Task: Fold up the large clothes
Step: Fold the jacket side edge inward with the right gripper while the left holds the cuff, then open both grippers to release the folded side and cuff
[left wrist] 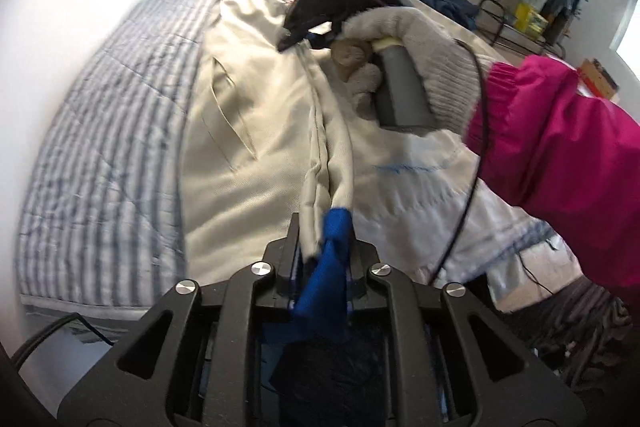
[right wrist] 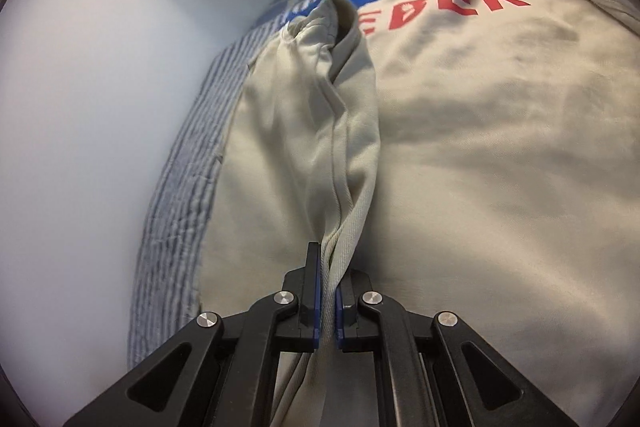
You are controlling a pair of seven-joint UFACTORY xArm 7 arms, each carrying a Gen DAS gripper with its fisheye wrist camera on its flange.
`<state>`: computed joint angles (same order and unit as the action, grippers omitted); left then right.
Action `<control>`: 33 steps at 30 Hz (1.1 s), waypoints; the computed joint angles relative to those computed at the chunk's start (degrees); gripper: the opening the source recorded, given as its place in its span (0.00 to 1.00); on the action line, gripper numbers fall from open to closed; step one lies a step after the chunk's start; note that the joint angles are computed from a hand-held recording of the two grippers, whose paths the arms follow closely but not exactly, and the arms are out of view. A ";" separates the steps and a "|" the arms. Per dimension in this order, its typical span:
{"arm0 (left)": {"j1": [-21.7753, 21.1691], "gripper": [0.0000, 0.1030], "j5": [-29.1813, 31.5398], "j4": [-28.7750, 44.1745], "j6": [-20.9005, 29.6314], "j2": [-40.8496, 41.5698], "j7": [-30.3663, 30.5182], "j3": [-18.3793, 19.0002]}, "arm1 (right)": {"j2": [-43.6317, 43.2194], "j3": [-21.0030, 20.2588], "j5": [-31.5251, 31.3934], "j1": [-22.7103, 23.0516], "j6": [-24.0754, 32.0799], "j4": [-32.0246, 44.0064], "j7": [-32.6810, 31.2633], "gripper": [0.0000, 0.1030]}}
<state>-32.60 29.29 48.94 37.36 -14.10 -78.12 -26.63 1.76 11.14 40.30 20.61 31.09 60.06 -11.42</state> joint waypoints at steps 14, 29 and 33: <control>5.92 0.25 -11.48 -12.20 -4.65 -22.82 1.10 -3.13 | -8.89 -3.51 -4.72 -0.55 2.75 -0.54 -7.07 0.26; 5.17 0.25 -9.52 -5.43 -15.07 3.18 4.23 -2.64 | -2.15 -2.05 -6.40 -0.80 2.54 7.11 -10.71 0.26; 0.98 0.25 -10.95 -4.99 -13.58 1.51 6.84 0.77 | -1.24 -1.97 -5.14 -1.45 1.91 7.15 -11.74 0.26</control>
